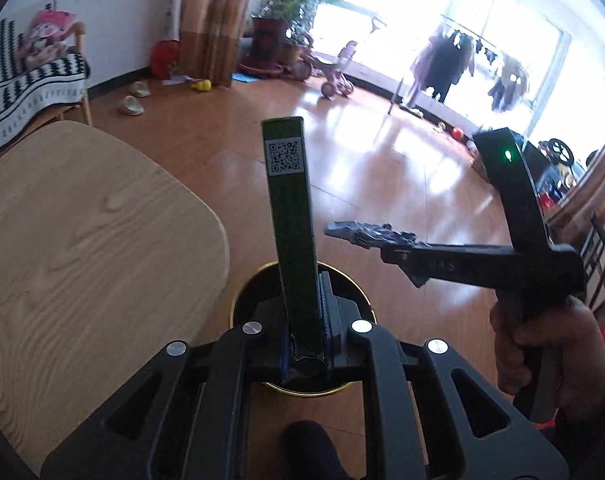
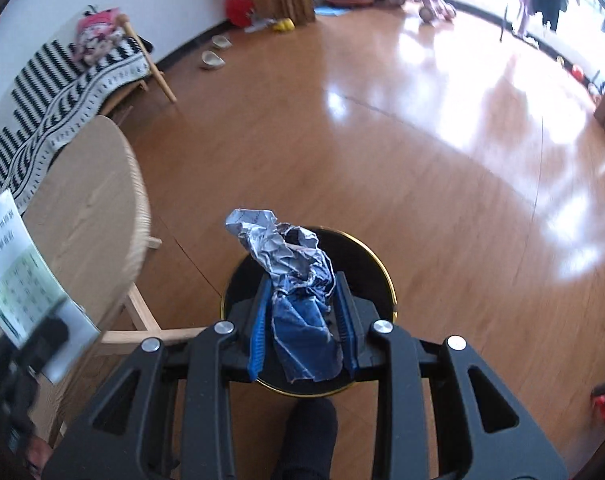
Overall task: Collect trash
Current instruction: 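Carry both items over the black bin while the right gripper opens, dropping the cloth, then open the left gripper over the bin to drop the green box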
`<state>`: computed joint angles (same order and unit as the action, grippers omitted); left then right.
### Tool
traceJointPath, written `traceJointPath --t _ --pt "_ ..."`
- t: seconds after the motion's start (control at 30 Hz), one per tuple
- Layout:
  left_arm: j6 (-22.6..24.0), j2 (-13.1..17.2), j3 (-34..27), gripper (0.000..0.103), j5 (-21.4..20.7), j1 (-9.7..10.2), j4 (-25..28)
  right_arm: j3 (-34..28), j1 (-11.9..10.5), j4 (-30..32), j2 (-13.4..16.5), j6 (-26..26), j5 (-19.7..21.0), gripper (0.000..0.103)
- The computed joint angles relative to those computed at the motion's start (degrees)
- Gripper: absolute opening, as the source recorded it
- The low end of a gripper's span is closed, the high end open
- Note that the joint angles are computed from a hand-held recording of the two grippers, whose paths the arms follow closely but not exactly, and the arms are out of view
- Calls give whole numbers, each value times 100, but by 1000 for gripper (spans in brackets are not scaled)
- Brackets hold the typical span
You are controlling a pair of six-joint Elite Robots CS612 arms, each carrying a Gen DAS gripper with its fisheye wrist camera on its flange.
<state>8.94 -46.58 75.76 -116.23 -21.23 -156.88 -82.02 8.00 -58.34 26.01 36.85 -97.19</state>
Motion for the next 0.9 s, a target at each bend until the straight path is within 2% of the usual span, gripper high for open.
traceJointPath --t 0.17,0.43,0.47,0.5,0.57,0.9 --pt "121 58 -60 11 -1 -48 244 78 9 -5 -14 -41 21 30" --pt "29 203 -311 11 -28 -76 443 125 32 -132 -28 -58 22 32" --pt "33 208 -322 11 -29 -76 459 117 33 -125 -24 -67 11 37" --pt "49 216 -338 11 -26 -76 484 116 37 -114 -26 -73 -21 50" --pt "55 230 -368 11 -11 -81 531 78 48 -147 -14 -57 -138 69" --pt "107 340 -526 11 -116 -128 865 -11 55 -190 -13 76 -386 75"
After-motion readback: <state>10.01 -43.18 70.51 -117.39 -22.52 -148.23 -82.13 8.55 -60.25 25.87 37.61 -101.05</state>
